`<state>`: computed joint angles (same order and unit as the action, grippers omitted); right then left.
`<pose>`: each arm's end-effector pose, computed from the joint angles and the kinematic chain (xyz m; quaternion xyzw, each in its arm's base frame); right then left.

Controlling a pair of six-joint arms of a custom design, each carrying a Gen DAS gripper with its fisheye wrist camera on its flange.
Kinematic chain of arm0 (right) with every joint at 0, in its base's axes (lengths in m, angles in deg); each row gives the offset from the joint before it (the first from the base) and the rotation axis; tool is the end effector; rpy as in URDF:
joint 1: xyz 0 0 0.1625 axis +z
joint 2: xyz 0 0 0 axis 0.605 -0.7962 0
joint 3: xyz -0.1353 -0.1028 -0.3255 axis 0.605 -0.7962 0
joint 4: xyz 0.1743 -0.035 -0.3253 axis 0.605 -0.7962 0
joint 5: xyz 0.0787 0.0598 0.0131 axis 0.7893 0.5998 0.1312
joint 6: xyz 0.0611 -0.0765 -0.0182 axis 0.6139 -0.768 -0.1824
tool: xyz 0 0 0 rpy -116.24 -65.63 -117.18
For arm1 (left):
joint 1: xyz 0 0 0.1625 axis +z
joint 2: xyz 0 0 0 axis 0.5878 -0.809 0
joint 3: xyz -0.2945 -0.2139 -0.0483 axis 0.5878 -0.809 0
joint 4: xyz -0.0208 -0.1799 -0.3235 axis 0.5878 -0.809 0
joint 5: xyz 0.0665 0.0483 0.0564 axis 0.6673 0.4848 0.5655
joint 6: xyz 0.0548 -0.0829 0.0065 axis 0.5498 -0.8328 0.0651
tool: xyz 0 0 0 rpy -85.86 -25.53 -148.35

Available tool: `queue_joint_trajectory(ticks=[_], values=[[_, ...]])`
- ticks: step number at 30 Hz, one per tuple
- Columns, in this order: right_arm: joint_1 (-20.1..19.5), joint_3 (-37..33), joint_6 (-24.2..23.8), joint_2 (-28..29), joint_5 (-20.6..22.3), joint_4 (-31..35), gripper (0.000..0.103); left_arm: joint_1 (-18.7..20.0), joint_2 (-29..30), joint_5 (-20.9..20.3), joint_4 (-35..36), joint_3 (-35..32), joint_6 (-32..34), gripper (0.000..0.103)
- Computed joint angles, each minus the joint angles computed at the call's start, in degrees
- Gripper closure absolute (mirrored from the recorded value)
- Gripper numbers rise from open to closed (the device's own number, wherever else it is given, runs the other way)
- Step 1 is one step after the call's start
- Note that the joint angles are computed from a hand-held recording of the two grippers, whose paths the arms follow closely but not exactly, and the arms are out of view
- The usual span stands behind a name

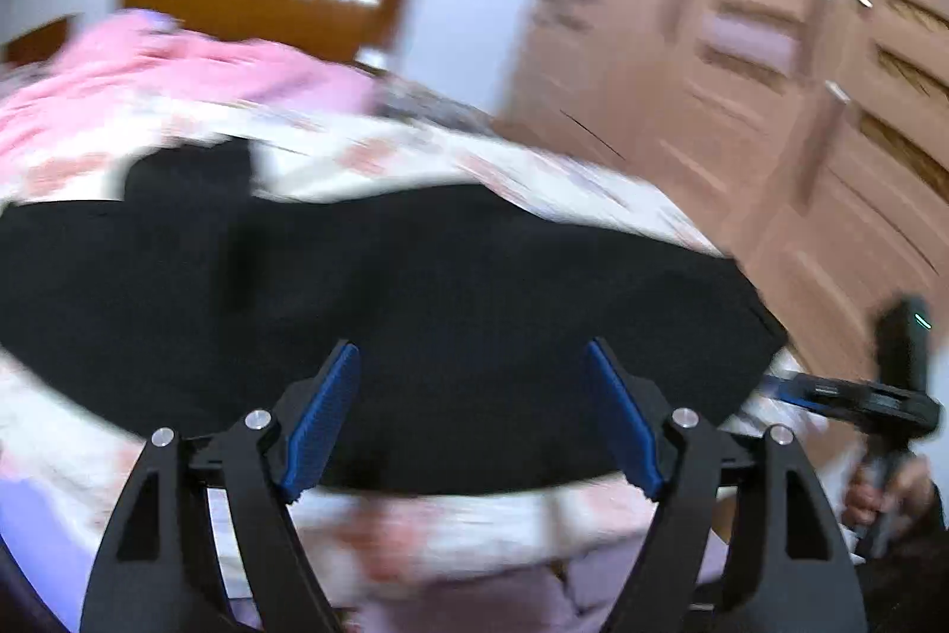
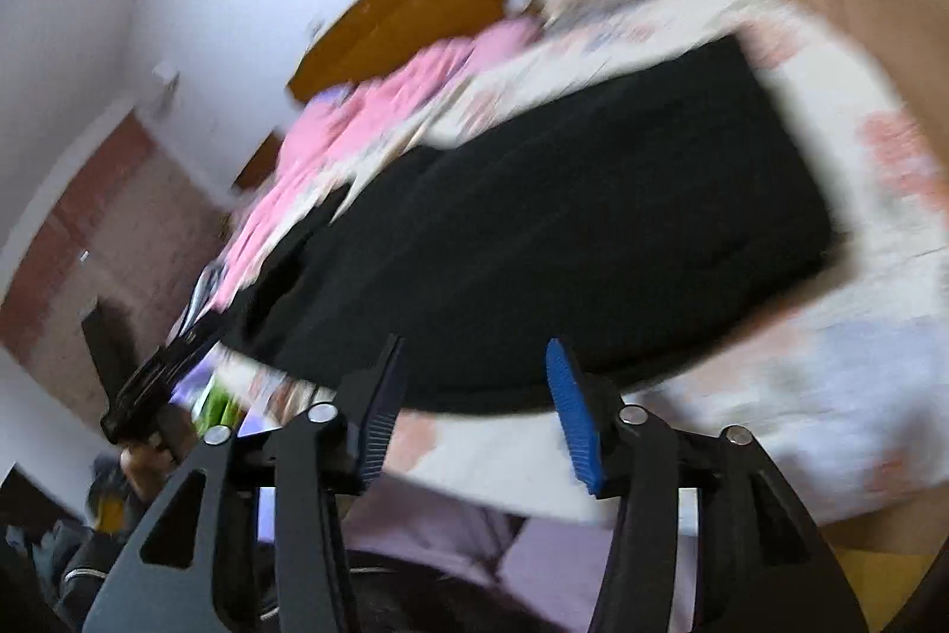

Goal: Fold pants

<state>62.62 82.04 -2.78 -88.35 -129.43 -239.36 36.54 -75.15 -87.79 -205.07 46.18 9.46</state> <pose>0.1484 -0.3557 0.0253 -0.1343 -0.8445 0.5029 0.1259 -0.0361 -0.5456 0.2180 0.4717 0.8649 -0.1709 0.0127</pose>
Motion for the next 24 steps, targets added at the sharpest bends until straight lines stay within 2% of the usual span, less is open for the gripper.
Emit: queue_joint_trajectory(ticks=[6, 11, 13, 15, 16, 17, 18, 22, 24], values=[[-4.42, -0.10, 2.82, 0.26, 7.19, 3.94, 0.061, -3.53, 5.73, 2.80, 4.42, 0.84, 5.40, 0.026], [-5.61, -0.21, 2.50, 0.81, 9.26, 0.47, 0.062, -3.95, 7.54, 2.12, 6.10, 0.52, 6.02, 0.026], [-6.70, 0.01, 2.82, 0.73, 11.12, -0.82, 0.062, -3.75, 6.84, 2.01, 6.25, 1.34, 7.74, 0.026], [-8.97, 0.34, 4.64, 1.03, 14.77, -2.32, 0.063, -3.78, 6.12, 1.90, 6.89, 1.93, 9.17, 0.026], [-9.89, 0.36, 5.34, 1.46, 16.11, -3.07, 0.075, -3.73, 5.96, 1.61, 7.97, 1.90, 10.11, 0.026], [-10.04, 0.28, 5.51, 1.86, 15.48, -3.64, 0.086, -3.74, 5.62, 1.49, 8.55, 2.34, 10.81, 0.026], [-10.19, 0.33, 5.58, 2.27, 15.70, -4.38, 0.093, -3.82, 5.39, 1.43, 9.35, 2.51, 11.91, 0.026], [-8.44, 1.44, 5.04, 2.38, 16.93, -9.86, 0.094, -5.66, 4.13, 2.71, 7.69, 6.09, 17.38, 0.022], [-8.46, 2.71, 5.40, 1.58, 18.49, -10.83, 0.094, -6.91, 4.15, 4.17, 2.39, 8.92, 19.48, 0.022]])
